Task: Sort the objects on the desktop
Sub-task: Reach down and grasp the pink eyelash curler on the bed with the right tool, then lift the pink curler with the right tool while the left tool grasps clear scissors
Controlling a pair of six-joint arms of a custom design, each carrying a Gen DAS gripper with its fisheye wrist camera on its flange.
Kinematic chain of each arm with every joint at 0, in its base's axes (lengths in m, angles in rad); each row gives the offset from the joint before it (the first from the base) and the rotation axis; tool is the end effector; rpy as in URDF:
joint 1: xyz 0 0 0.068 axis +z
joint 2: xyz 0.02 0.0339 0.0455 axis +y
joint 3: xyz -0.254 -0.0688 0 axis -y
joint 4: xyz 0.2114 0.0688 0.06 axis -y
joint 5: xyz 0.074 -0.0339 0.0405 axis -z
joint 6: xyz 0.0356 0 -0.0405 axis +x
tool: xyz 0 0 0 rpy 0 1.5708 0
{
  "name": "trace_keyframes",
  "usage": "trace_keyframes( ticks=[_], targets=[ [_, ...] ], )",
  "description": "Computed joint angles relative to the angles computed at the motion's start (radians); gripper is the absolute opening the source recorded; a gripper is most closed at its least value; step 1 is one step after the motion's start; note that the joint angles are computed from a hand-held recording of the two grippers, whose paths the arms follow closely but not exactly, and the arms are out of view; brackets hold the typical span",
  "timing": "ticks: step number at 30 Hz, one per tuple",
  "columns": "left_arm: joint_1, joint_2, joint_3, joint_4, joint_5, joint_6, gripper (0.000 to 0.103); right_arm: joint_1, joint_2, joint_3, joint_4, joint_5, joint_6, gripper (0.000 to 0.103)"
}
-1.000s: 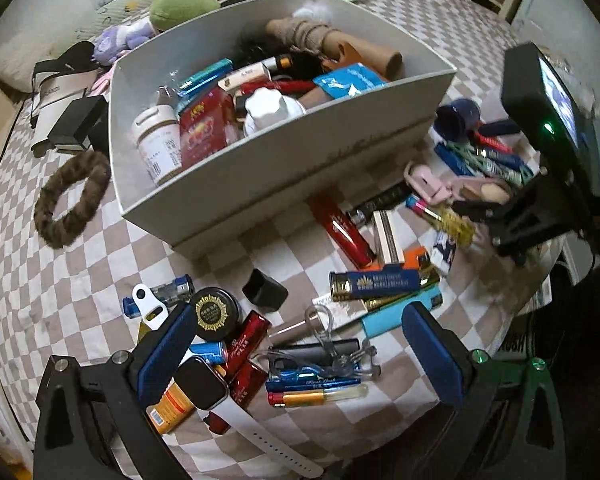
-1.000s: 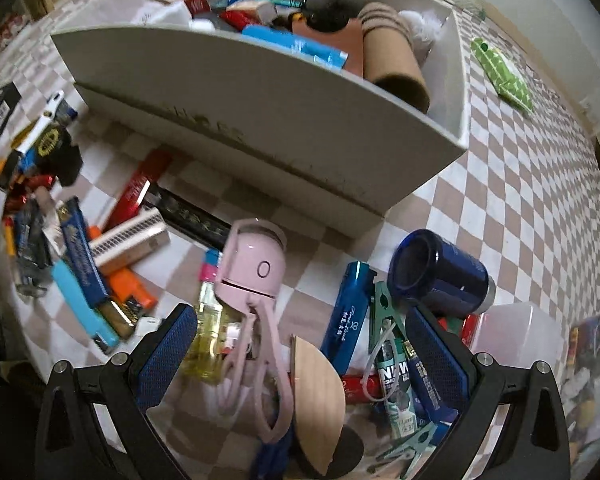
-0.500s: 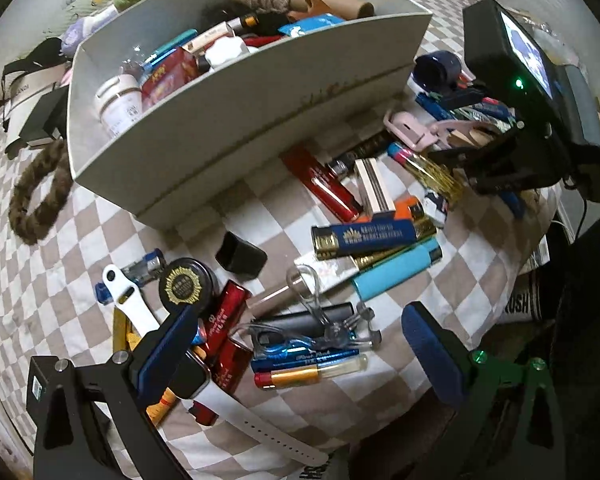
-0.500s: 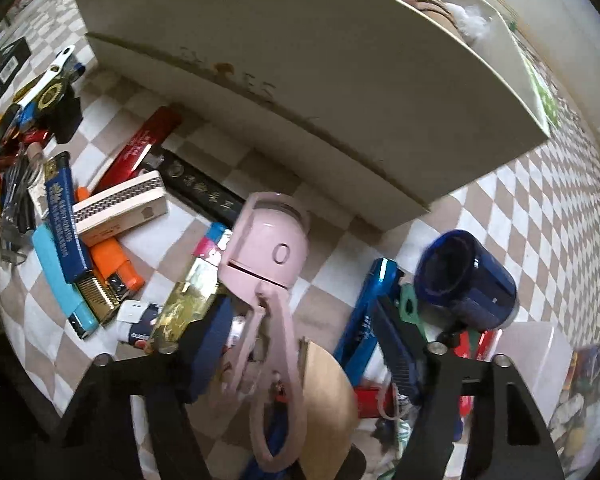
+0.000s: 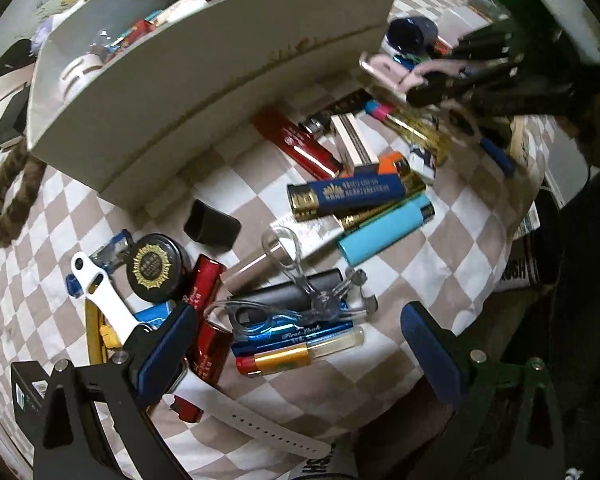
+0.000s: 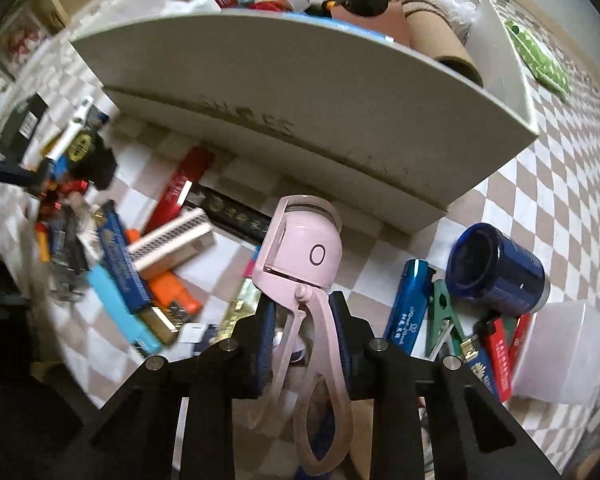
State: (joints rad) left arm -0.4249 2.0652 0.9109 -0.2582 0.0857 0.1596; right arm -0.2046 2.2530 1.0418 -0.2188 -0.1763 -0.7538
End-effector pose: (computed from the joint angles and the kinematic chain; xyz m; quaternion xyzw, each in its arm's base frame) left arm 0.2704 -0.1257 0.0599 0.2902 0.9527 -0.0528 0.0726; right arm 0.3205 -0.0601 0.0259 -0.2754 0.9547 0.0456 0.1027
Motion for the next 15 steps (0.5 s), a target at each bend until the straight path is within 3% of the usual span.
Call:
trace_keyframes(
  ticks=[9,15],
  targets=[
    [-0.009,0.067,0.018,0.032,0.064,0.052,0.101,-0.038,-0.121,-0.017,-0.139,-0.109,-0.001,0.028],
    [-0.021,0.128,0.063,0.01,0.032,0.036,0.101,-0.037,-0.105,0.08,-0.235,-0.155,0.039,0.028]
  ],
)
